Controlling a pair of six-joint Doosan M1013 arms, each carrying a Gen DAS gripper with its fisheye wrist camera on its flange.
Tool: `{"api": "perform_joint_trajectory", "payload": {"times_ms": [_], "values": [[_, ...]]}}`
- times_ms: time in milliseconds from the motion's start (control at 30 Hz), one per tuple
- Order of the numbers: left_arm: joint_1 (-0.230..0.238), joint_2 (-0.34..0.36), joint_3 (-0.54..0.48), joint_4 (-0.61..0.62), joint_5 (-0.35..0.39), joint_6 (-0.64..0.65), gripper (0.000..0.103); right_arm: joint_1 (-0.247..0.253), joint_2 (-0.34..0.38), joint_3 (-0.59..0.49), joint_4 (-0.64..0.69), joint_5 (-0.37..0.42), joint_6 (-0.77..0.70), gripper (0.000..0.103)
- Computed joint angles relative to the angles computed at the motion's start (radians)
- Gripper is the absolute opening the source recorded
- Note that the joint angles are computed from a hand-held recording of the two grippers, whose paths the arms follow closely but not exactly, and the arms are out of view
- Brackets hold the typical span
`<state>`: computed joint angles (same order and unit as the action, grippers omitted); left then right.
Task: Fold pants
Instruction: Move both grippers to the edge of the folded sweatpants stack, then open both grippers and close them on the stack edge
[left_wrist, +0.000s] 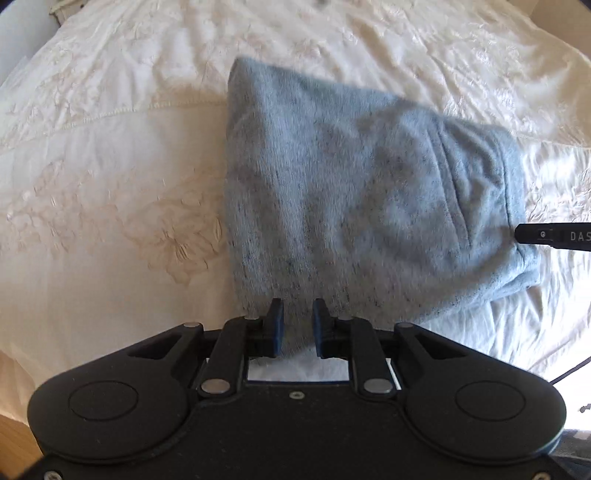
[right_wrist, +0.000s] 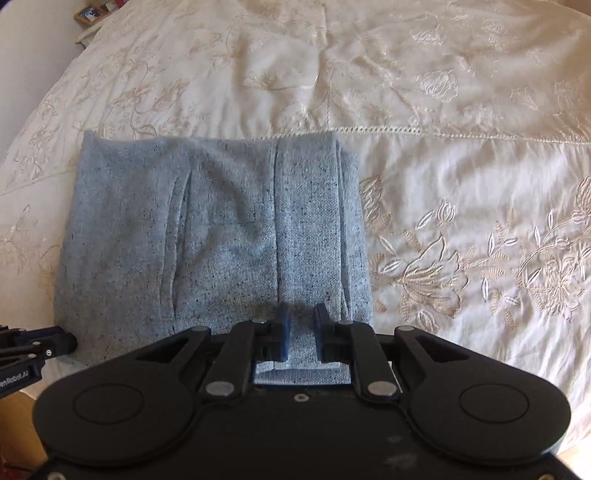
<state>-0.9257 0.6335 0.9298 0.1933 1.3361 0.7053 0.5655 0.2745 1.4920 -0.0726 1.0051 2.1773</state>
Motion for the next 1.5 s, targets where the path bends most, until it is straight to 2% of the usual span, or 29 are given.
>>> {"api": "perform_joint_trajectory", "payload": {"times_ms": [100, 167, 333, 433, 533, 733, 900, 967, 1067, 1167, 1367, 1500], "values": [[0.027, 0.002, -0.031, 0.053, -0.032, 0.033, 0.025, 0.007, 0.007, -0.024, -0.068, -0.044, 0.024, 0.017], [0.056, 0.023, -0.063, 0.047, -0.050, 0.048, 0.025, 0.006, 0.028, -0.049, -0.082, -0.041, 0.038, 0.017], [0.126, 0.110, -0.170, 0.014, -0.056, 0.034, 0.025, 0.002, 0.092, -0.110, -0.105, 0.034, 0.072, 0.018], [0.162, 0.163, -0.225, -0.046, -0.042, 0.028, 0.025, 0.000, 0.123, -0.127, -0.090, 0.110, 0.090, 0.024], [0.183, 0.215, -0.284, -0.071, 0.007, 0.068, 0.026, 0.004, 0.117, -0.101, -0.100, 0.106, 0.150, 0.027], [0.193, 0.246, -0.320, -0.093, 0.013, 0.167, 0.028, 0.012, 0.119, -0.097, -0.125, 0.109, 0.213, 0.030], [0.191, 0.190, -0.249, -0.078, -0.038, 0.135, 0.027, 0.007, 0.109, -0.087, -0.127, 0.100, 0.223, 0.037], [0.185, 0.150, -0.194, -0.071, -0.060, 0.121, 0.027, 0.006, 0.101, -0.078, -0.130, 0.098, 0.228, 0.043], [0.175, 0.095, -0.111, -0.087, -0.090, 0.114, 0.027, 0.004, 0.085, -0.062, -0.132, 0.096, 0.230, 0.045], [0.155, 0.058, -0.048, -0.102, -0.090, 0.095, 0.033, 0.000, 0.070, -0.040, -0.131, 0.098, 0.234, 0.047], [0.110, 0.006, 0.050, -0.134, -0.066, 0.009, 0.034, -0.009, 0.025, 0.027, -0.083, 0.054, 0.238, 0.050], [0.075, -0.011, 0.077, -0.108, -0.058, -0.030, 0.036, -0.012, -0.002, 0.061, -0.059, 0.033, 0.223, 0.051]]}}
